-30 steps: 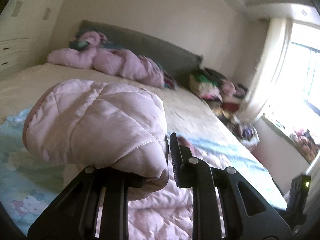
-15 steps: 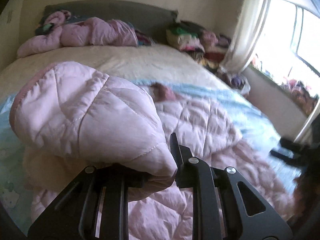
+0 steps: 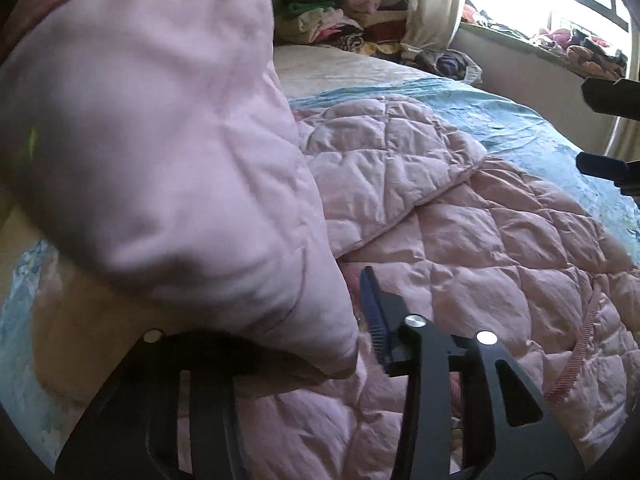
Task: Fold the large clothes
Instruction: 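Fold the held sleeve across the jacket front with the left tool and release, then grasp the trimmed front edge with the right tool and lift it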
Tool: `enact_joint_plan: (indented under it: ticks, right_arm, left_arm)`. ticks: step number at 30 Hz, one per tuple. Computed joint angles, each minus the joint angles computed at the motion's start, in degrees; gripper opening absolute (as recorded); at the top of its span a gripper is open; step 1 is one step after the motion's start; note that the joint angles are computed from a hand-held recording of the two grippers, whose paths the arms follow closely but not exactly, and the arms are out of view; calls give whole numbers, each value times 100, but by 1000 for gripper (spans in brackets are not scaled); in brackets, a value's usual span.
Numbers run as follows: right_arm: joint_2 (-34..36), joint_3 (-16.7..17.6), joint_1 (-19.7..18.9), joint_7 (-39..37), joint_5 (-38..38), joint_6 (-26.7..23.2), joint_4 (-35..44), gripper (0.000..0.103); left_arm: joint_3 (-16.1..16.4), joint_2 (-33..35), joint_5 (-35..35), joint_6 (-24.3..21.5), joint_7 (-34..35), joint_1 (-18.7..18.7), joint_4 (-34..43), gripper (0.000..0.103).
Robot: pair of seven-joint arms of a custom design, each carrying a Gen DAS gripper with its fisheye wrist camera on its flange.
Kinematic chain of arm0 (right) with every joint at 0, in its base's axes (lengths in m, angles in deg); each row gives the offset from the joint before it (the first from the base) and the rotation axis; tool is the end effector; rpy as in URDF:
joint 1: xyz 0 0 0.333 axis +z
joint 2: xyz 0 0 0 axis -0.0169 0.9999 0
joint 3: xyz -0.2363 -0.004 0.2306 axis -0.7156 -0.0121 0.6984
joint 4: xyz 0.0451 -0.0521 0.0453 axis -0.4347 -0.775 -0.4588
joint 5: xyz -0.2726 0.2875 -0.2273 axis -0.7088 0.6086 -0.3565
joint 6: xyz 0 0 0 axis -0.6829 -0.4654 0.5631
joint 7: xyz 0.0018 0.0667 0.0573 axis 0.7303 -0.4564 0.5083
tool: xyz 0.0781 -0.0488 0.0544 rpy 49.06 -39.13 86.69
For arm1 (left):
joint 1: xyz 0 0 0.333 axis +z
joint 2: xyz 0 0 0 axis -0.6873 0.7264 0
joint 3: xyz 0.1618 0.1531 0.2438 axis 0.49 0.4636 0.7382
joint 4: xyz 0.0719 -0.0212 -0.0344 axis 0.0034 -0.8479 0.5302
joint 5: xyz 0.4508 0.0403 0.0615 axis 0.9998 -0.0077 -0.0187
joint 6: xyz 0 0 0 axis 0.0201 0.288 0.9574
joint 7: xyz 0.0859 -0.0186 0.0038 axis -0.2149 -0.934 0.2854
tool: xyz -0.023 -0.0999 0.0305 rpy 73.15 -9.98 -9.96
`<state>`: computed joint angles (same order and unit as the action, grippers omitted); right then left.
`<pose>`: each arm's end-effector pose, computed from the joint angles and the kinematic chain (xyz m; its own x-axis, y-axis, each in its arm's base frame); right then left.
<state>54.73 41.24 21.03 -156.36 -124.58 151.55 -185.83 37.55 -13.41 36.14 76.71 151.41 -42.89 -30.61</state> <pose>0.6153 0.3160 0.4607 -0.3363 -0.7574 -0.5596 -0.5048 0.6466 -0.5719 0.7746 -0.1379 0.3776 -0.7285 -0.6810 -0.0740 -0.4504 0.5576 -0.6973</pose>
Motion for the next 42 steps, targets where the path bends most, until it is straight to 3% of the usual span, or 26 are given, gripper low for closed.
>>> enact_joint_plan:
  ticks: [2,4,7,9,12,16,19,22,28,32,42]
  right_arm:
    - [-12,-2,-9,5,20,-13,-26,98]
    - [-8,-4,-17,30,40,-5,-38,98]
    - [-2,-3,-24,16,70,2,-41,98]
    - [16,-2,-28,-3,93,16,-29,98]
    - [29,-17,-31,8,115,35,-38,98]
    - [38,-27,-23,28,113,9,-21,98]
    - [60,-30,-41,-30,152,48,-5,98]
    - [139,-50,-72,-57,227,277,22,98]
    - [459,-53,-153,-424,832,908,176,98]
    - [729,97,-291,-1119,1667,1194,338,98]
    - [1160,139,-240,-2326,2715,899,913,98]
  left_arm:
    - [1,-50,10,-115,-14,15,-25,49]
    - [-62,-112,-107,-297,54,93,-49,71]
    - [51,-258,37,-166,-85,-87,-224,93]
    - [133,-317,217,-128,-198,-185,-301,93]
    - [219,-371,497,-424,-339,-268,-334,94]
    - [376,-484,1022,-245,-512,-465,-528,94]
    - [296,-561,869,-625,-546,-316,-449,94]
    - [153,-739,495,-873,-156,-98,-536,94]
    - [195,-730,-12,-1133,-223,9,-291,94]
    - [279,-615,-103,-776,-546,-25,-154,94]
    - [378,-105,-79,-578,-1857,198,593,94]
